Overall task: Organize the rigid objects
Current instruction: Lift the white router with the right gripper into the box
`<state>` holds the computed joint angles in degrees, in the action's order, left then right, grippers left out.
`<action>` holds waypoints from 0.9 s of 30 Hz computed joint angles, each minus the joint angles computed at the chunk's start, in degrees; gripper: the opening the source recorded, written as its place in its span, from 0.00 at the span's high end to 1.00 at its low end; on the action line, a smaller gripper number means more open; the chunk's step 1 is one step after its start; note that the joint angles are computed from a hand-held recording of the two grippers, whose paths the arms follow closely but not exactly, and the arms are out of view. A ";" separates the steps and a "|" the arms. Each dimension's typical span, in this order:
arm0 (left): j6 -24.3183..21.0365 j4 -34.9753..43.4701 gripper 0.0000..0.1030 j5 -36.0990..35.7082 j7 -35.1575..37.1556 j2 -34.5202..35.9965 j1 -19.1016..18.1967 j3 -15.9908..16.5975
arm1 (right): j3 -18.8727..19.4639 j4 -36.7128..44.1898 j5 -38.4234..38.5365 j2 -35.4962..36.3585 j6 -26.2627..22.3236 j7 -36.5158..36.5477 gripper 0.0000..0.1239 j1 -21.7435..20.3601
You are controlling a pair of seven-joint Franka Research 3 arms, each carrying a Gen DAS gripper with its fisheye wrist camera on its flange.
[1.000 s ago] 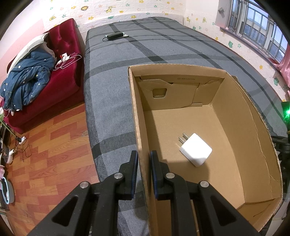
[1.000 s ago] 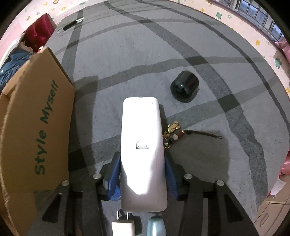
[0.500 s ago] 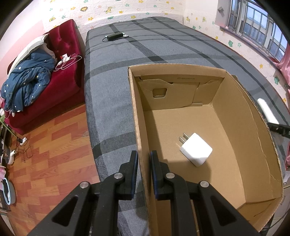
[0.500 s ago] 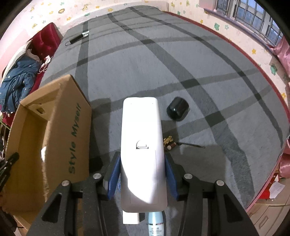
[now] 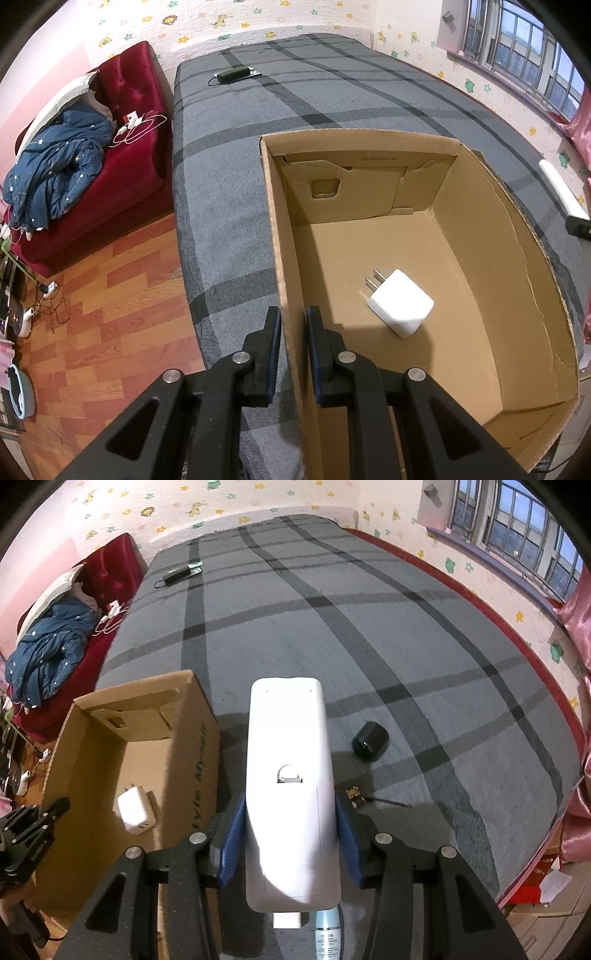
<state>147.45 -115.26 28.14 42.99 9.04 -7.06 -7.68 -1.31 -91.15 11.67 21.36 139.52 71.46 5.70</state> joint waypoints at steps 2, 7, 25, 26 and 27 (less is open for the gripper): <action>0.09 -0.05 0.86 -0.06 -0.01 -0.01 0.01 0.01 | 0.33 -0.13 0.15 -0.61 0.08 -0.37 0.60 0.24; 0.12 -0.07 0.86 -0.13 -0.08 -0.09 0.01 0.00 | 1.18 -0.37 1.14 -1.70 0.02 -1.82 0.60 0.79; -0.19 0.09 0.86 -0.19 0.17 -0.07 0.02 -0.02 | 4.15 -3.00 5.15 -3.88 -0.80 -7.70 0.60 5.16; -0.19 0.09 0.86 -0.20 0.17 -0.07 0.02 -0.02 | 4.23 -3.07 5.19 -3.85 -0.94 -7.88 0.60 5.40; -0.19 0.09 0.86 -0.20 0.17 -0.07 0.01 -0.02 | 4.26 -3.22 4.96 -3.82 -0.94 -7.91 0.60 5.76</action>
